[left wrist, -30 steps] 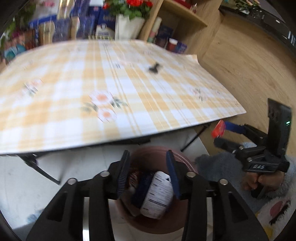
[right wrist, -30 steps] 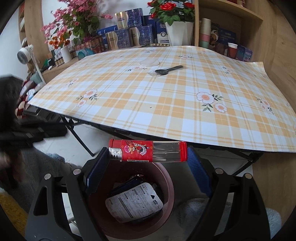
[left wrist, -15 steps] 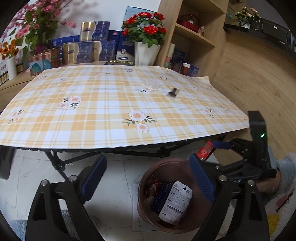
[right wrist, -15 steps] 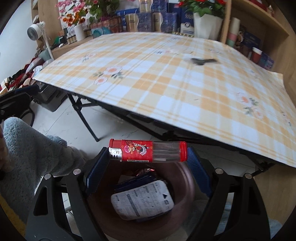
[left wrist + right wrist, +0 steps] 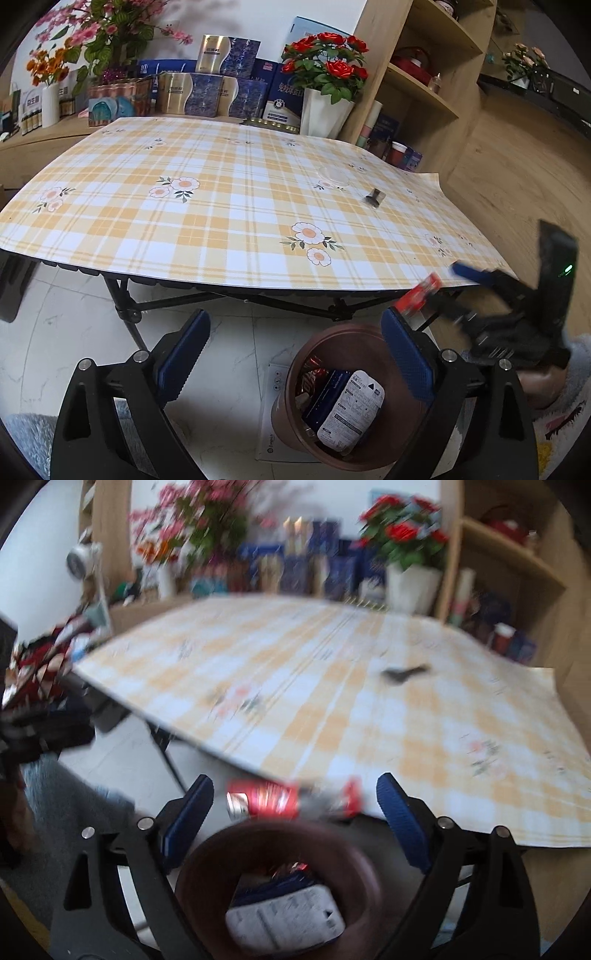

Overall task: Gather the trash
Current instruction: 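Lower the red lighter into the bin and open the right tool, then grasp the wrapped black fork with the right tool while the left tool grasps the clear round lid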

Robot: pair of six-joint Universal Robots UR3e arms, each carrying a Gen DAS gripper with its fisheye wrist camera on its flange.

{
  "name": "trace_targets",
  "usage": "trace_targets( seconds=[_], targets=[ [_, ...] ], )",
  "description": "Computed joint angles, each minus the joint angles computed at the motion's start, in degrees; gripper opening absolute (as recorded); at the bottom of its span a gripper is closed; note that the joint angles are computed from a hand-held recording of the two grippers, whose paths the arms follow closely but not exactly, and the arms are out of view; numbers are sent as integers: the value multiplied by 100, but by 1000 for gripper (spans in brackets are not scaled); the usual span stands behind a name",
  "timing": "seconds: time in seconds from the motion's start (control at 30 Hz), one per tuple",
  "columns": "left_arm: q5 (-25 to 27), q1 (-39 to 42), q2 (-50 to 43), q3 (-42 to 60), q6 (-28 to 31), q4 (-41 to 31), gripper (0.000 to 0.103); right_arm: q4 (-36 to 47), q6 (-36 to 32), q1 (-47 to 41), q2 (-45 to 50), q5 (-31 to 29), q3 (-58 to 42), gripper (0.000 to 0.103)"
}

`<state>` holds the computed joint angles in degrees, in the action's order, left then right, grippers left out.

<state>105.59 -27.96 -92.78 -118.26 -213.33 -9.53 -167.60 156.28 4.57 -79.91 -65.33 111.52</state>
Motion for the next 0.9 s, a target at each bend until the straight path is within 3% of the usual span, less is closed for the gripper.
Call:
trace_targets(
  seconds=[0.3,0.53,0.9],
  targets=[
    [58,-135,-264,349,169,-323,91,-167,345,-867,-288,110,463,89],
    [150,-178,-313,417,144,-440,91,-324,622,-960,-141,-19,540,94],
    [259,-232,-466,657,168,-711,91,-241,620,-1050,-57,261,456,94]
  ],
)
